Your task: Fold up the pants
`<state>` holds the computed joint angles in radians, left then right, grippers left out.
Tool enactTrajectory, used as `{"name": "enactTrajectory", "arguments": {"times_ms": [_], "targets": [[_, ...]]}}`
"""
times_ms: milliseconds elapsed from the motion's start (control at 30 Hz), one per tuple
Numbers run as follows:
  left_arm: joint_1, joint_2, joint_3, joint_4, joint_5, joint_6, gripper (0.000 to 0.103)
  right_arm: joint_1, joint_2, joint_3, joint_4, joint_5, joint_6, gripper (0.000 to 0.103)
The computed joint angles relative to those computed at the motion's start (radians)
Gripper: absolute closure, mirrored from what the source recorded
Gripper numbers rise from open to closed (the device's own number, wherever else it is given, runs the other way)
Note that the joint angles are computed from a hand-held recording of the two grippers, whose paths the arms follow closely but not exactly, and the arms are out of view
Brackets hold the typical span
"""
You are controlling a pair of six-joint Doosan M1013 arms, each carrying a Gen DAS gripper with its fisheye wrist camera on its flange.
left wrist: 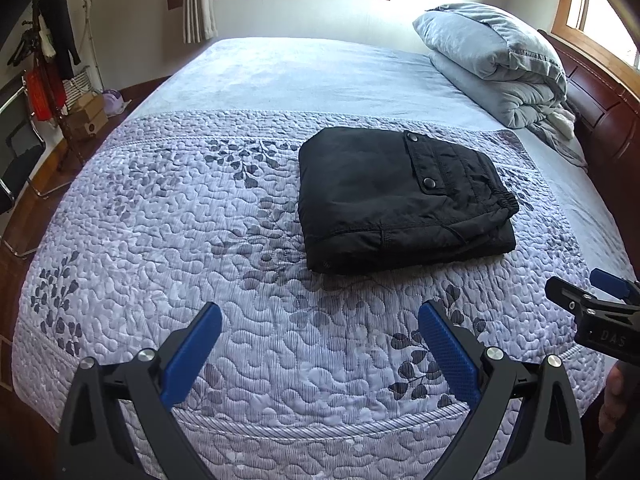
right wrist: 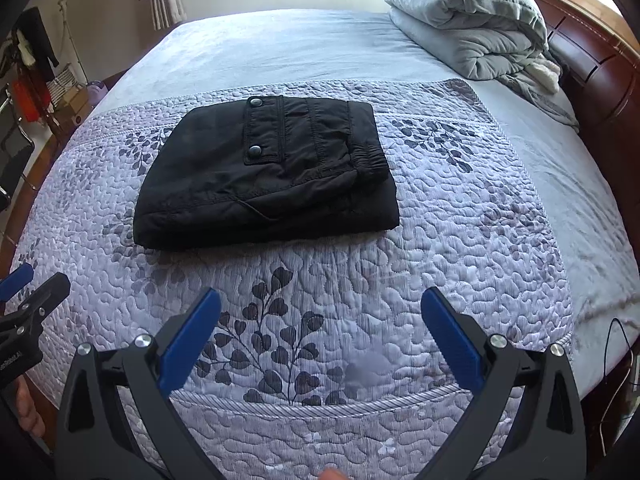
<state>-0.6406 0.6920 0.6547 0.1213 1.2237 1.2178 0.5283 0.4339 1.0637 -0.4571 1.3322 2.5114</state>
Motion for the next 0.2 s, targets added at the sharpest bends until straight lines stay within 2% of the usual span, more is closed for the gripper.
{"name": "enactTrajectory", "arguments": {"times_ms": [200], "targets": [[0.002,0.002,-0.001,-0.002,0.004,-0.005,0.004,-0.002,-0.001,0.002,0.002,0.0,0.0,0.003]]}}
